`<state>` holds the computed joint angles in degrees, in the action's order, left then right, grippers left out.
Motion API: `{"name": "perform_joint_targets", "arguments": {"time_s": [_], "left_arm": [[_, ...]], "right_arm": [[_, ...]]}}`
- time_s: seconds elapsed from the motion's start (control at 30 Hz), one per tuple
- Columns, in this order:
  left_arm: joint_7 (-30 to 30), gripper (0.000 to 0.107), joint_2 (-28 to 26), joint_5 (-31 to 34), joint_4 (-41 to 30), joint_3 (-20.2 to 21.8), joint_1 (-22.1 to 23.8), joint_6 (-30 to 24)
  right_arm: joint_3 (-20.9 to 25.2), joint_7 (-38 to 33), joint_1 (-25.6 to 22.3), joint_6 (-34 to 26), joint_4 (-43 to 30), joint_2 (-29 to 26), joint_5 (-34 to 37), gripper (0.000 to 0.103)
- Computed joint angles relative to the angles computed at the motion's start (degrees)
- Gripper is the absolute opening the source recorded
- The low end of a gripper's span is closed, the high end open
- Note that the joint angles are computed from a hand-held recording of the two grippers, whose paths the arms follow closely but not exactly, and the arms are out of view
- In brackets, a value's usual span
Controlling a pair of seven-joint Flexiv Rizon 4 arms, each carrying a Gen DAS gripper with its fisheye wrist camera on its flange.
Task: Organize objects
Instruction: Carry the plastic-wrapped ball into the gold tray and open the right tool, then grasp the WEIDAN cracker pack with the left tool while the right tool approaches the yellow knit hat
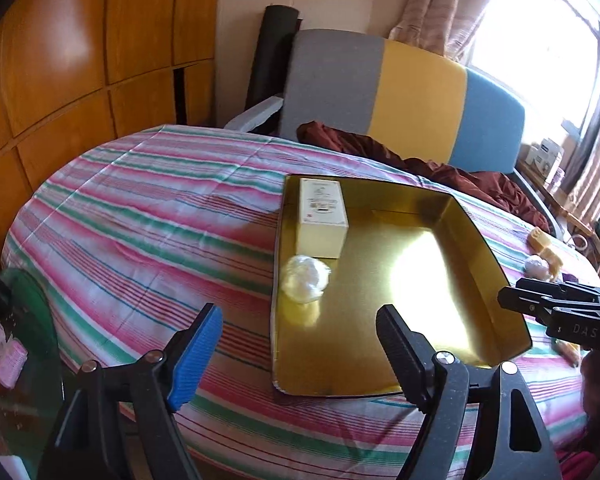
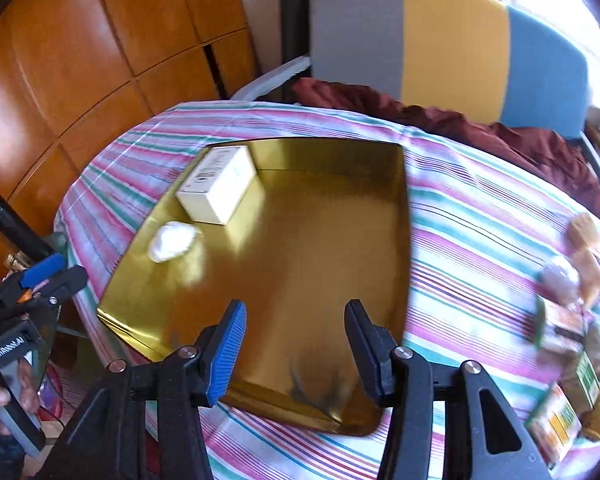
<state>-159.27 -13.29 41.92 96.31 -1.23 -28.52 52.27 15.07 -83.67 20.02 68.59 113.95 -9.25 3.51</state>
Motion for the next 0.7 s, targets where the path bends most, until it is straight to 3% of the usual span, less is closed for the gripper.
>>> {"name": "perform_joint_targets", "arguments": {"time_s": [0.1,0.17,0.33,0.43,0.7], "left_arm": [[2.08,0.084,-1.23,0.00,-2.07,-0.72,-0.56,-0.33],[3.59,0.087,-2.23,-0.13,-3.55,-0.93,-1.16,-0.54],[8.36,0.087,-5.16,-2.27,-7.08,-1.03,-2.44,-0.06],[12.26,0.088,-7.23,-4.22,-9.39,-0.88,-3.37,0.66],[21.52,0.090,-12.74,-8.10,-16.43,0.28,-6.73,0.47]], "right_arm": [[-0.95,0.16,-1.37,0.57,1.93,1.66,0.26,0.055],[-1.92,0.87,-2.29,0.97,3.22,2.62,-0.23,0.066],[-4.65,4.14,-5.25,2.08,6.12,4.97,-2.09,0.070],[-6.31,7.06,-7.44,2.93,7.38,6.03,-3.25,0.079],[-10.67,17.22,-14.41,6.01,10.49,7.73,-7.41,0.082]]}}
